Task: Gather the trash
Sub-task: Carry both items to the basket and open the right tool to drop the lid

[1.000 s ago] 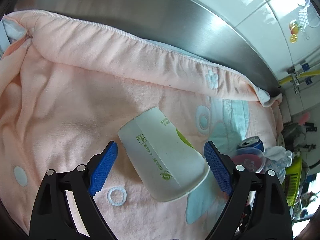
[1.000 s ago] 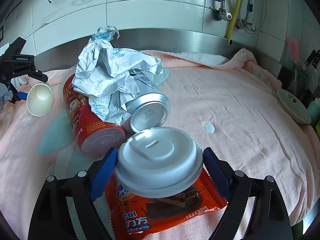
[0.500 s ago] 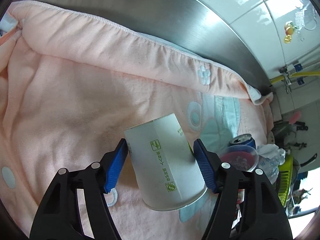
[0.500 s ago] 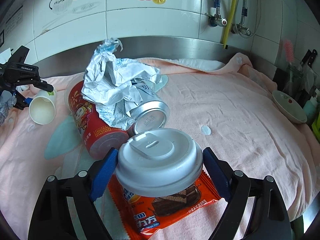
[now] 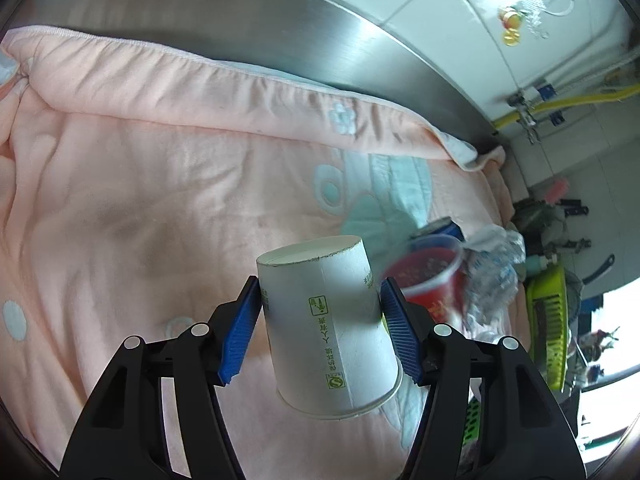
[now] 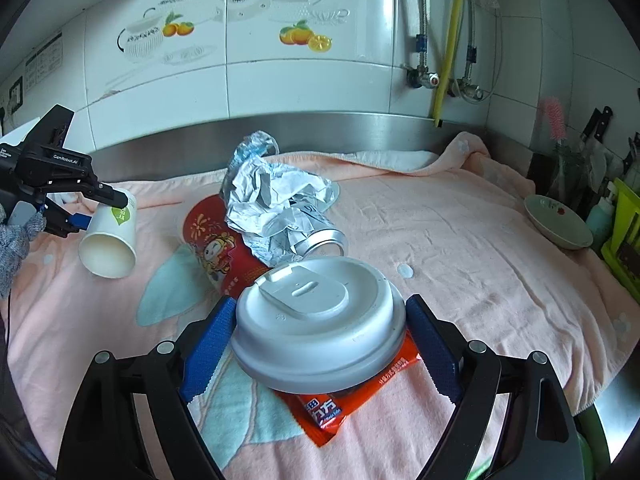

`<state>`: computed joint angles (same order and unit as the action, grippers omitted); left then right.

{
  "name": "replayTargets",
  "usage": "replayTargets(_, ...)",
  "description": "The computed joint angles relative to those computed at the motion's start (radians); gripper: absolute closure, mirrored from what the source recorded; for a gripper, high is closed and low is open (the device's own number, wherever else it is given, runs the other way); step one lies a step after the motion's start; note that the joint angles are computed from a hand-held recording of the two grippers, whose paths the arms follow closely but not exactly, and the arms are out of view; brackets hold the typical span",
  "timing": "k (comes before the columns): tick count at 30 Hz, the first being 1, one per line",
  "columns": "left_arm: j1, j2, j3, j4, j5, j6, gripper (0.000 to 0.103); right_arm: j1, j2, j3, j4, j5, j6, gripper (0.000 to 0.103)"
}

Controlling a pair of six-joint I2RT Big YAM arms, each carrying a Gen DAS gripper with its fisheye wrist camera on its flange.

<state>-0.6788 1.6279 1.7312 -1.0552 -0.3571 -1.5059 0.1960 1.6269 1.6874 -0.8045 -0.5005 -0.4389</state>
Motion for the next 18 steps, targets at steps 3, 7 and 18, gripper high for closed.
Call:
replayTargets(3, -0.023, 0.014, 0.037, 0.0, -0.003, 0.03, 0.043, -0.018, -0.033, -0.03, 0.015, -0.015, 0.02, 0.02)
replayTargets(7, -0.053, 0.035, 0.087, 0.002, -0.006, 0.068, 0.043, -0.044, -0.083, -0.079, 0.033, -0.025, 0.042, 0.02)
replayTargets(18, -0.127, 0.197, 0.339, 0.001, 0.044, 0.189, 0.043, -0.194, -0.205, -0.224, 0.072, -0.015, 0.073, 0.02)
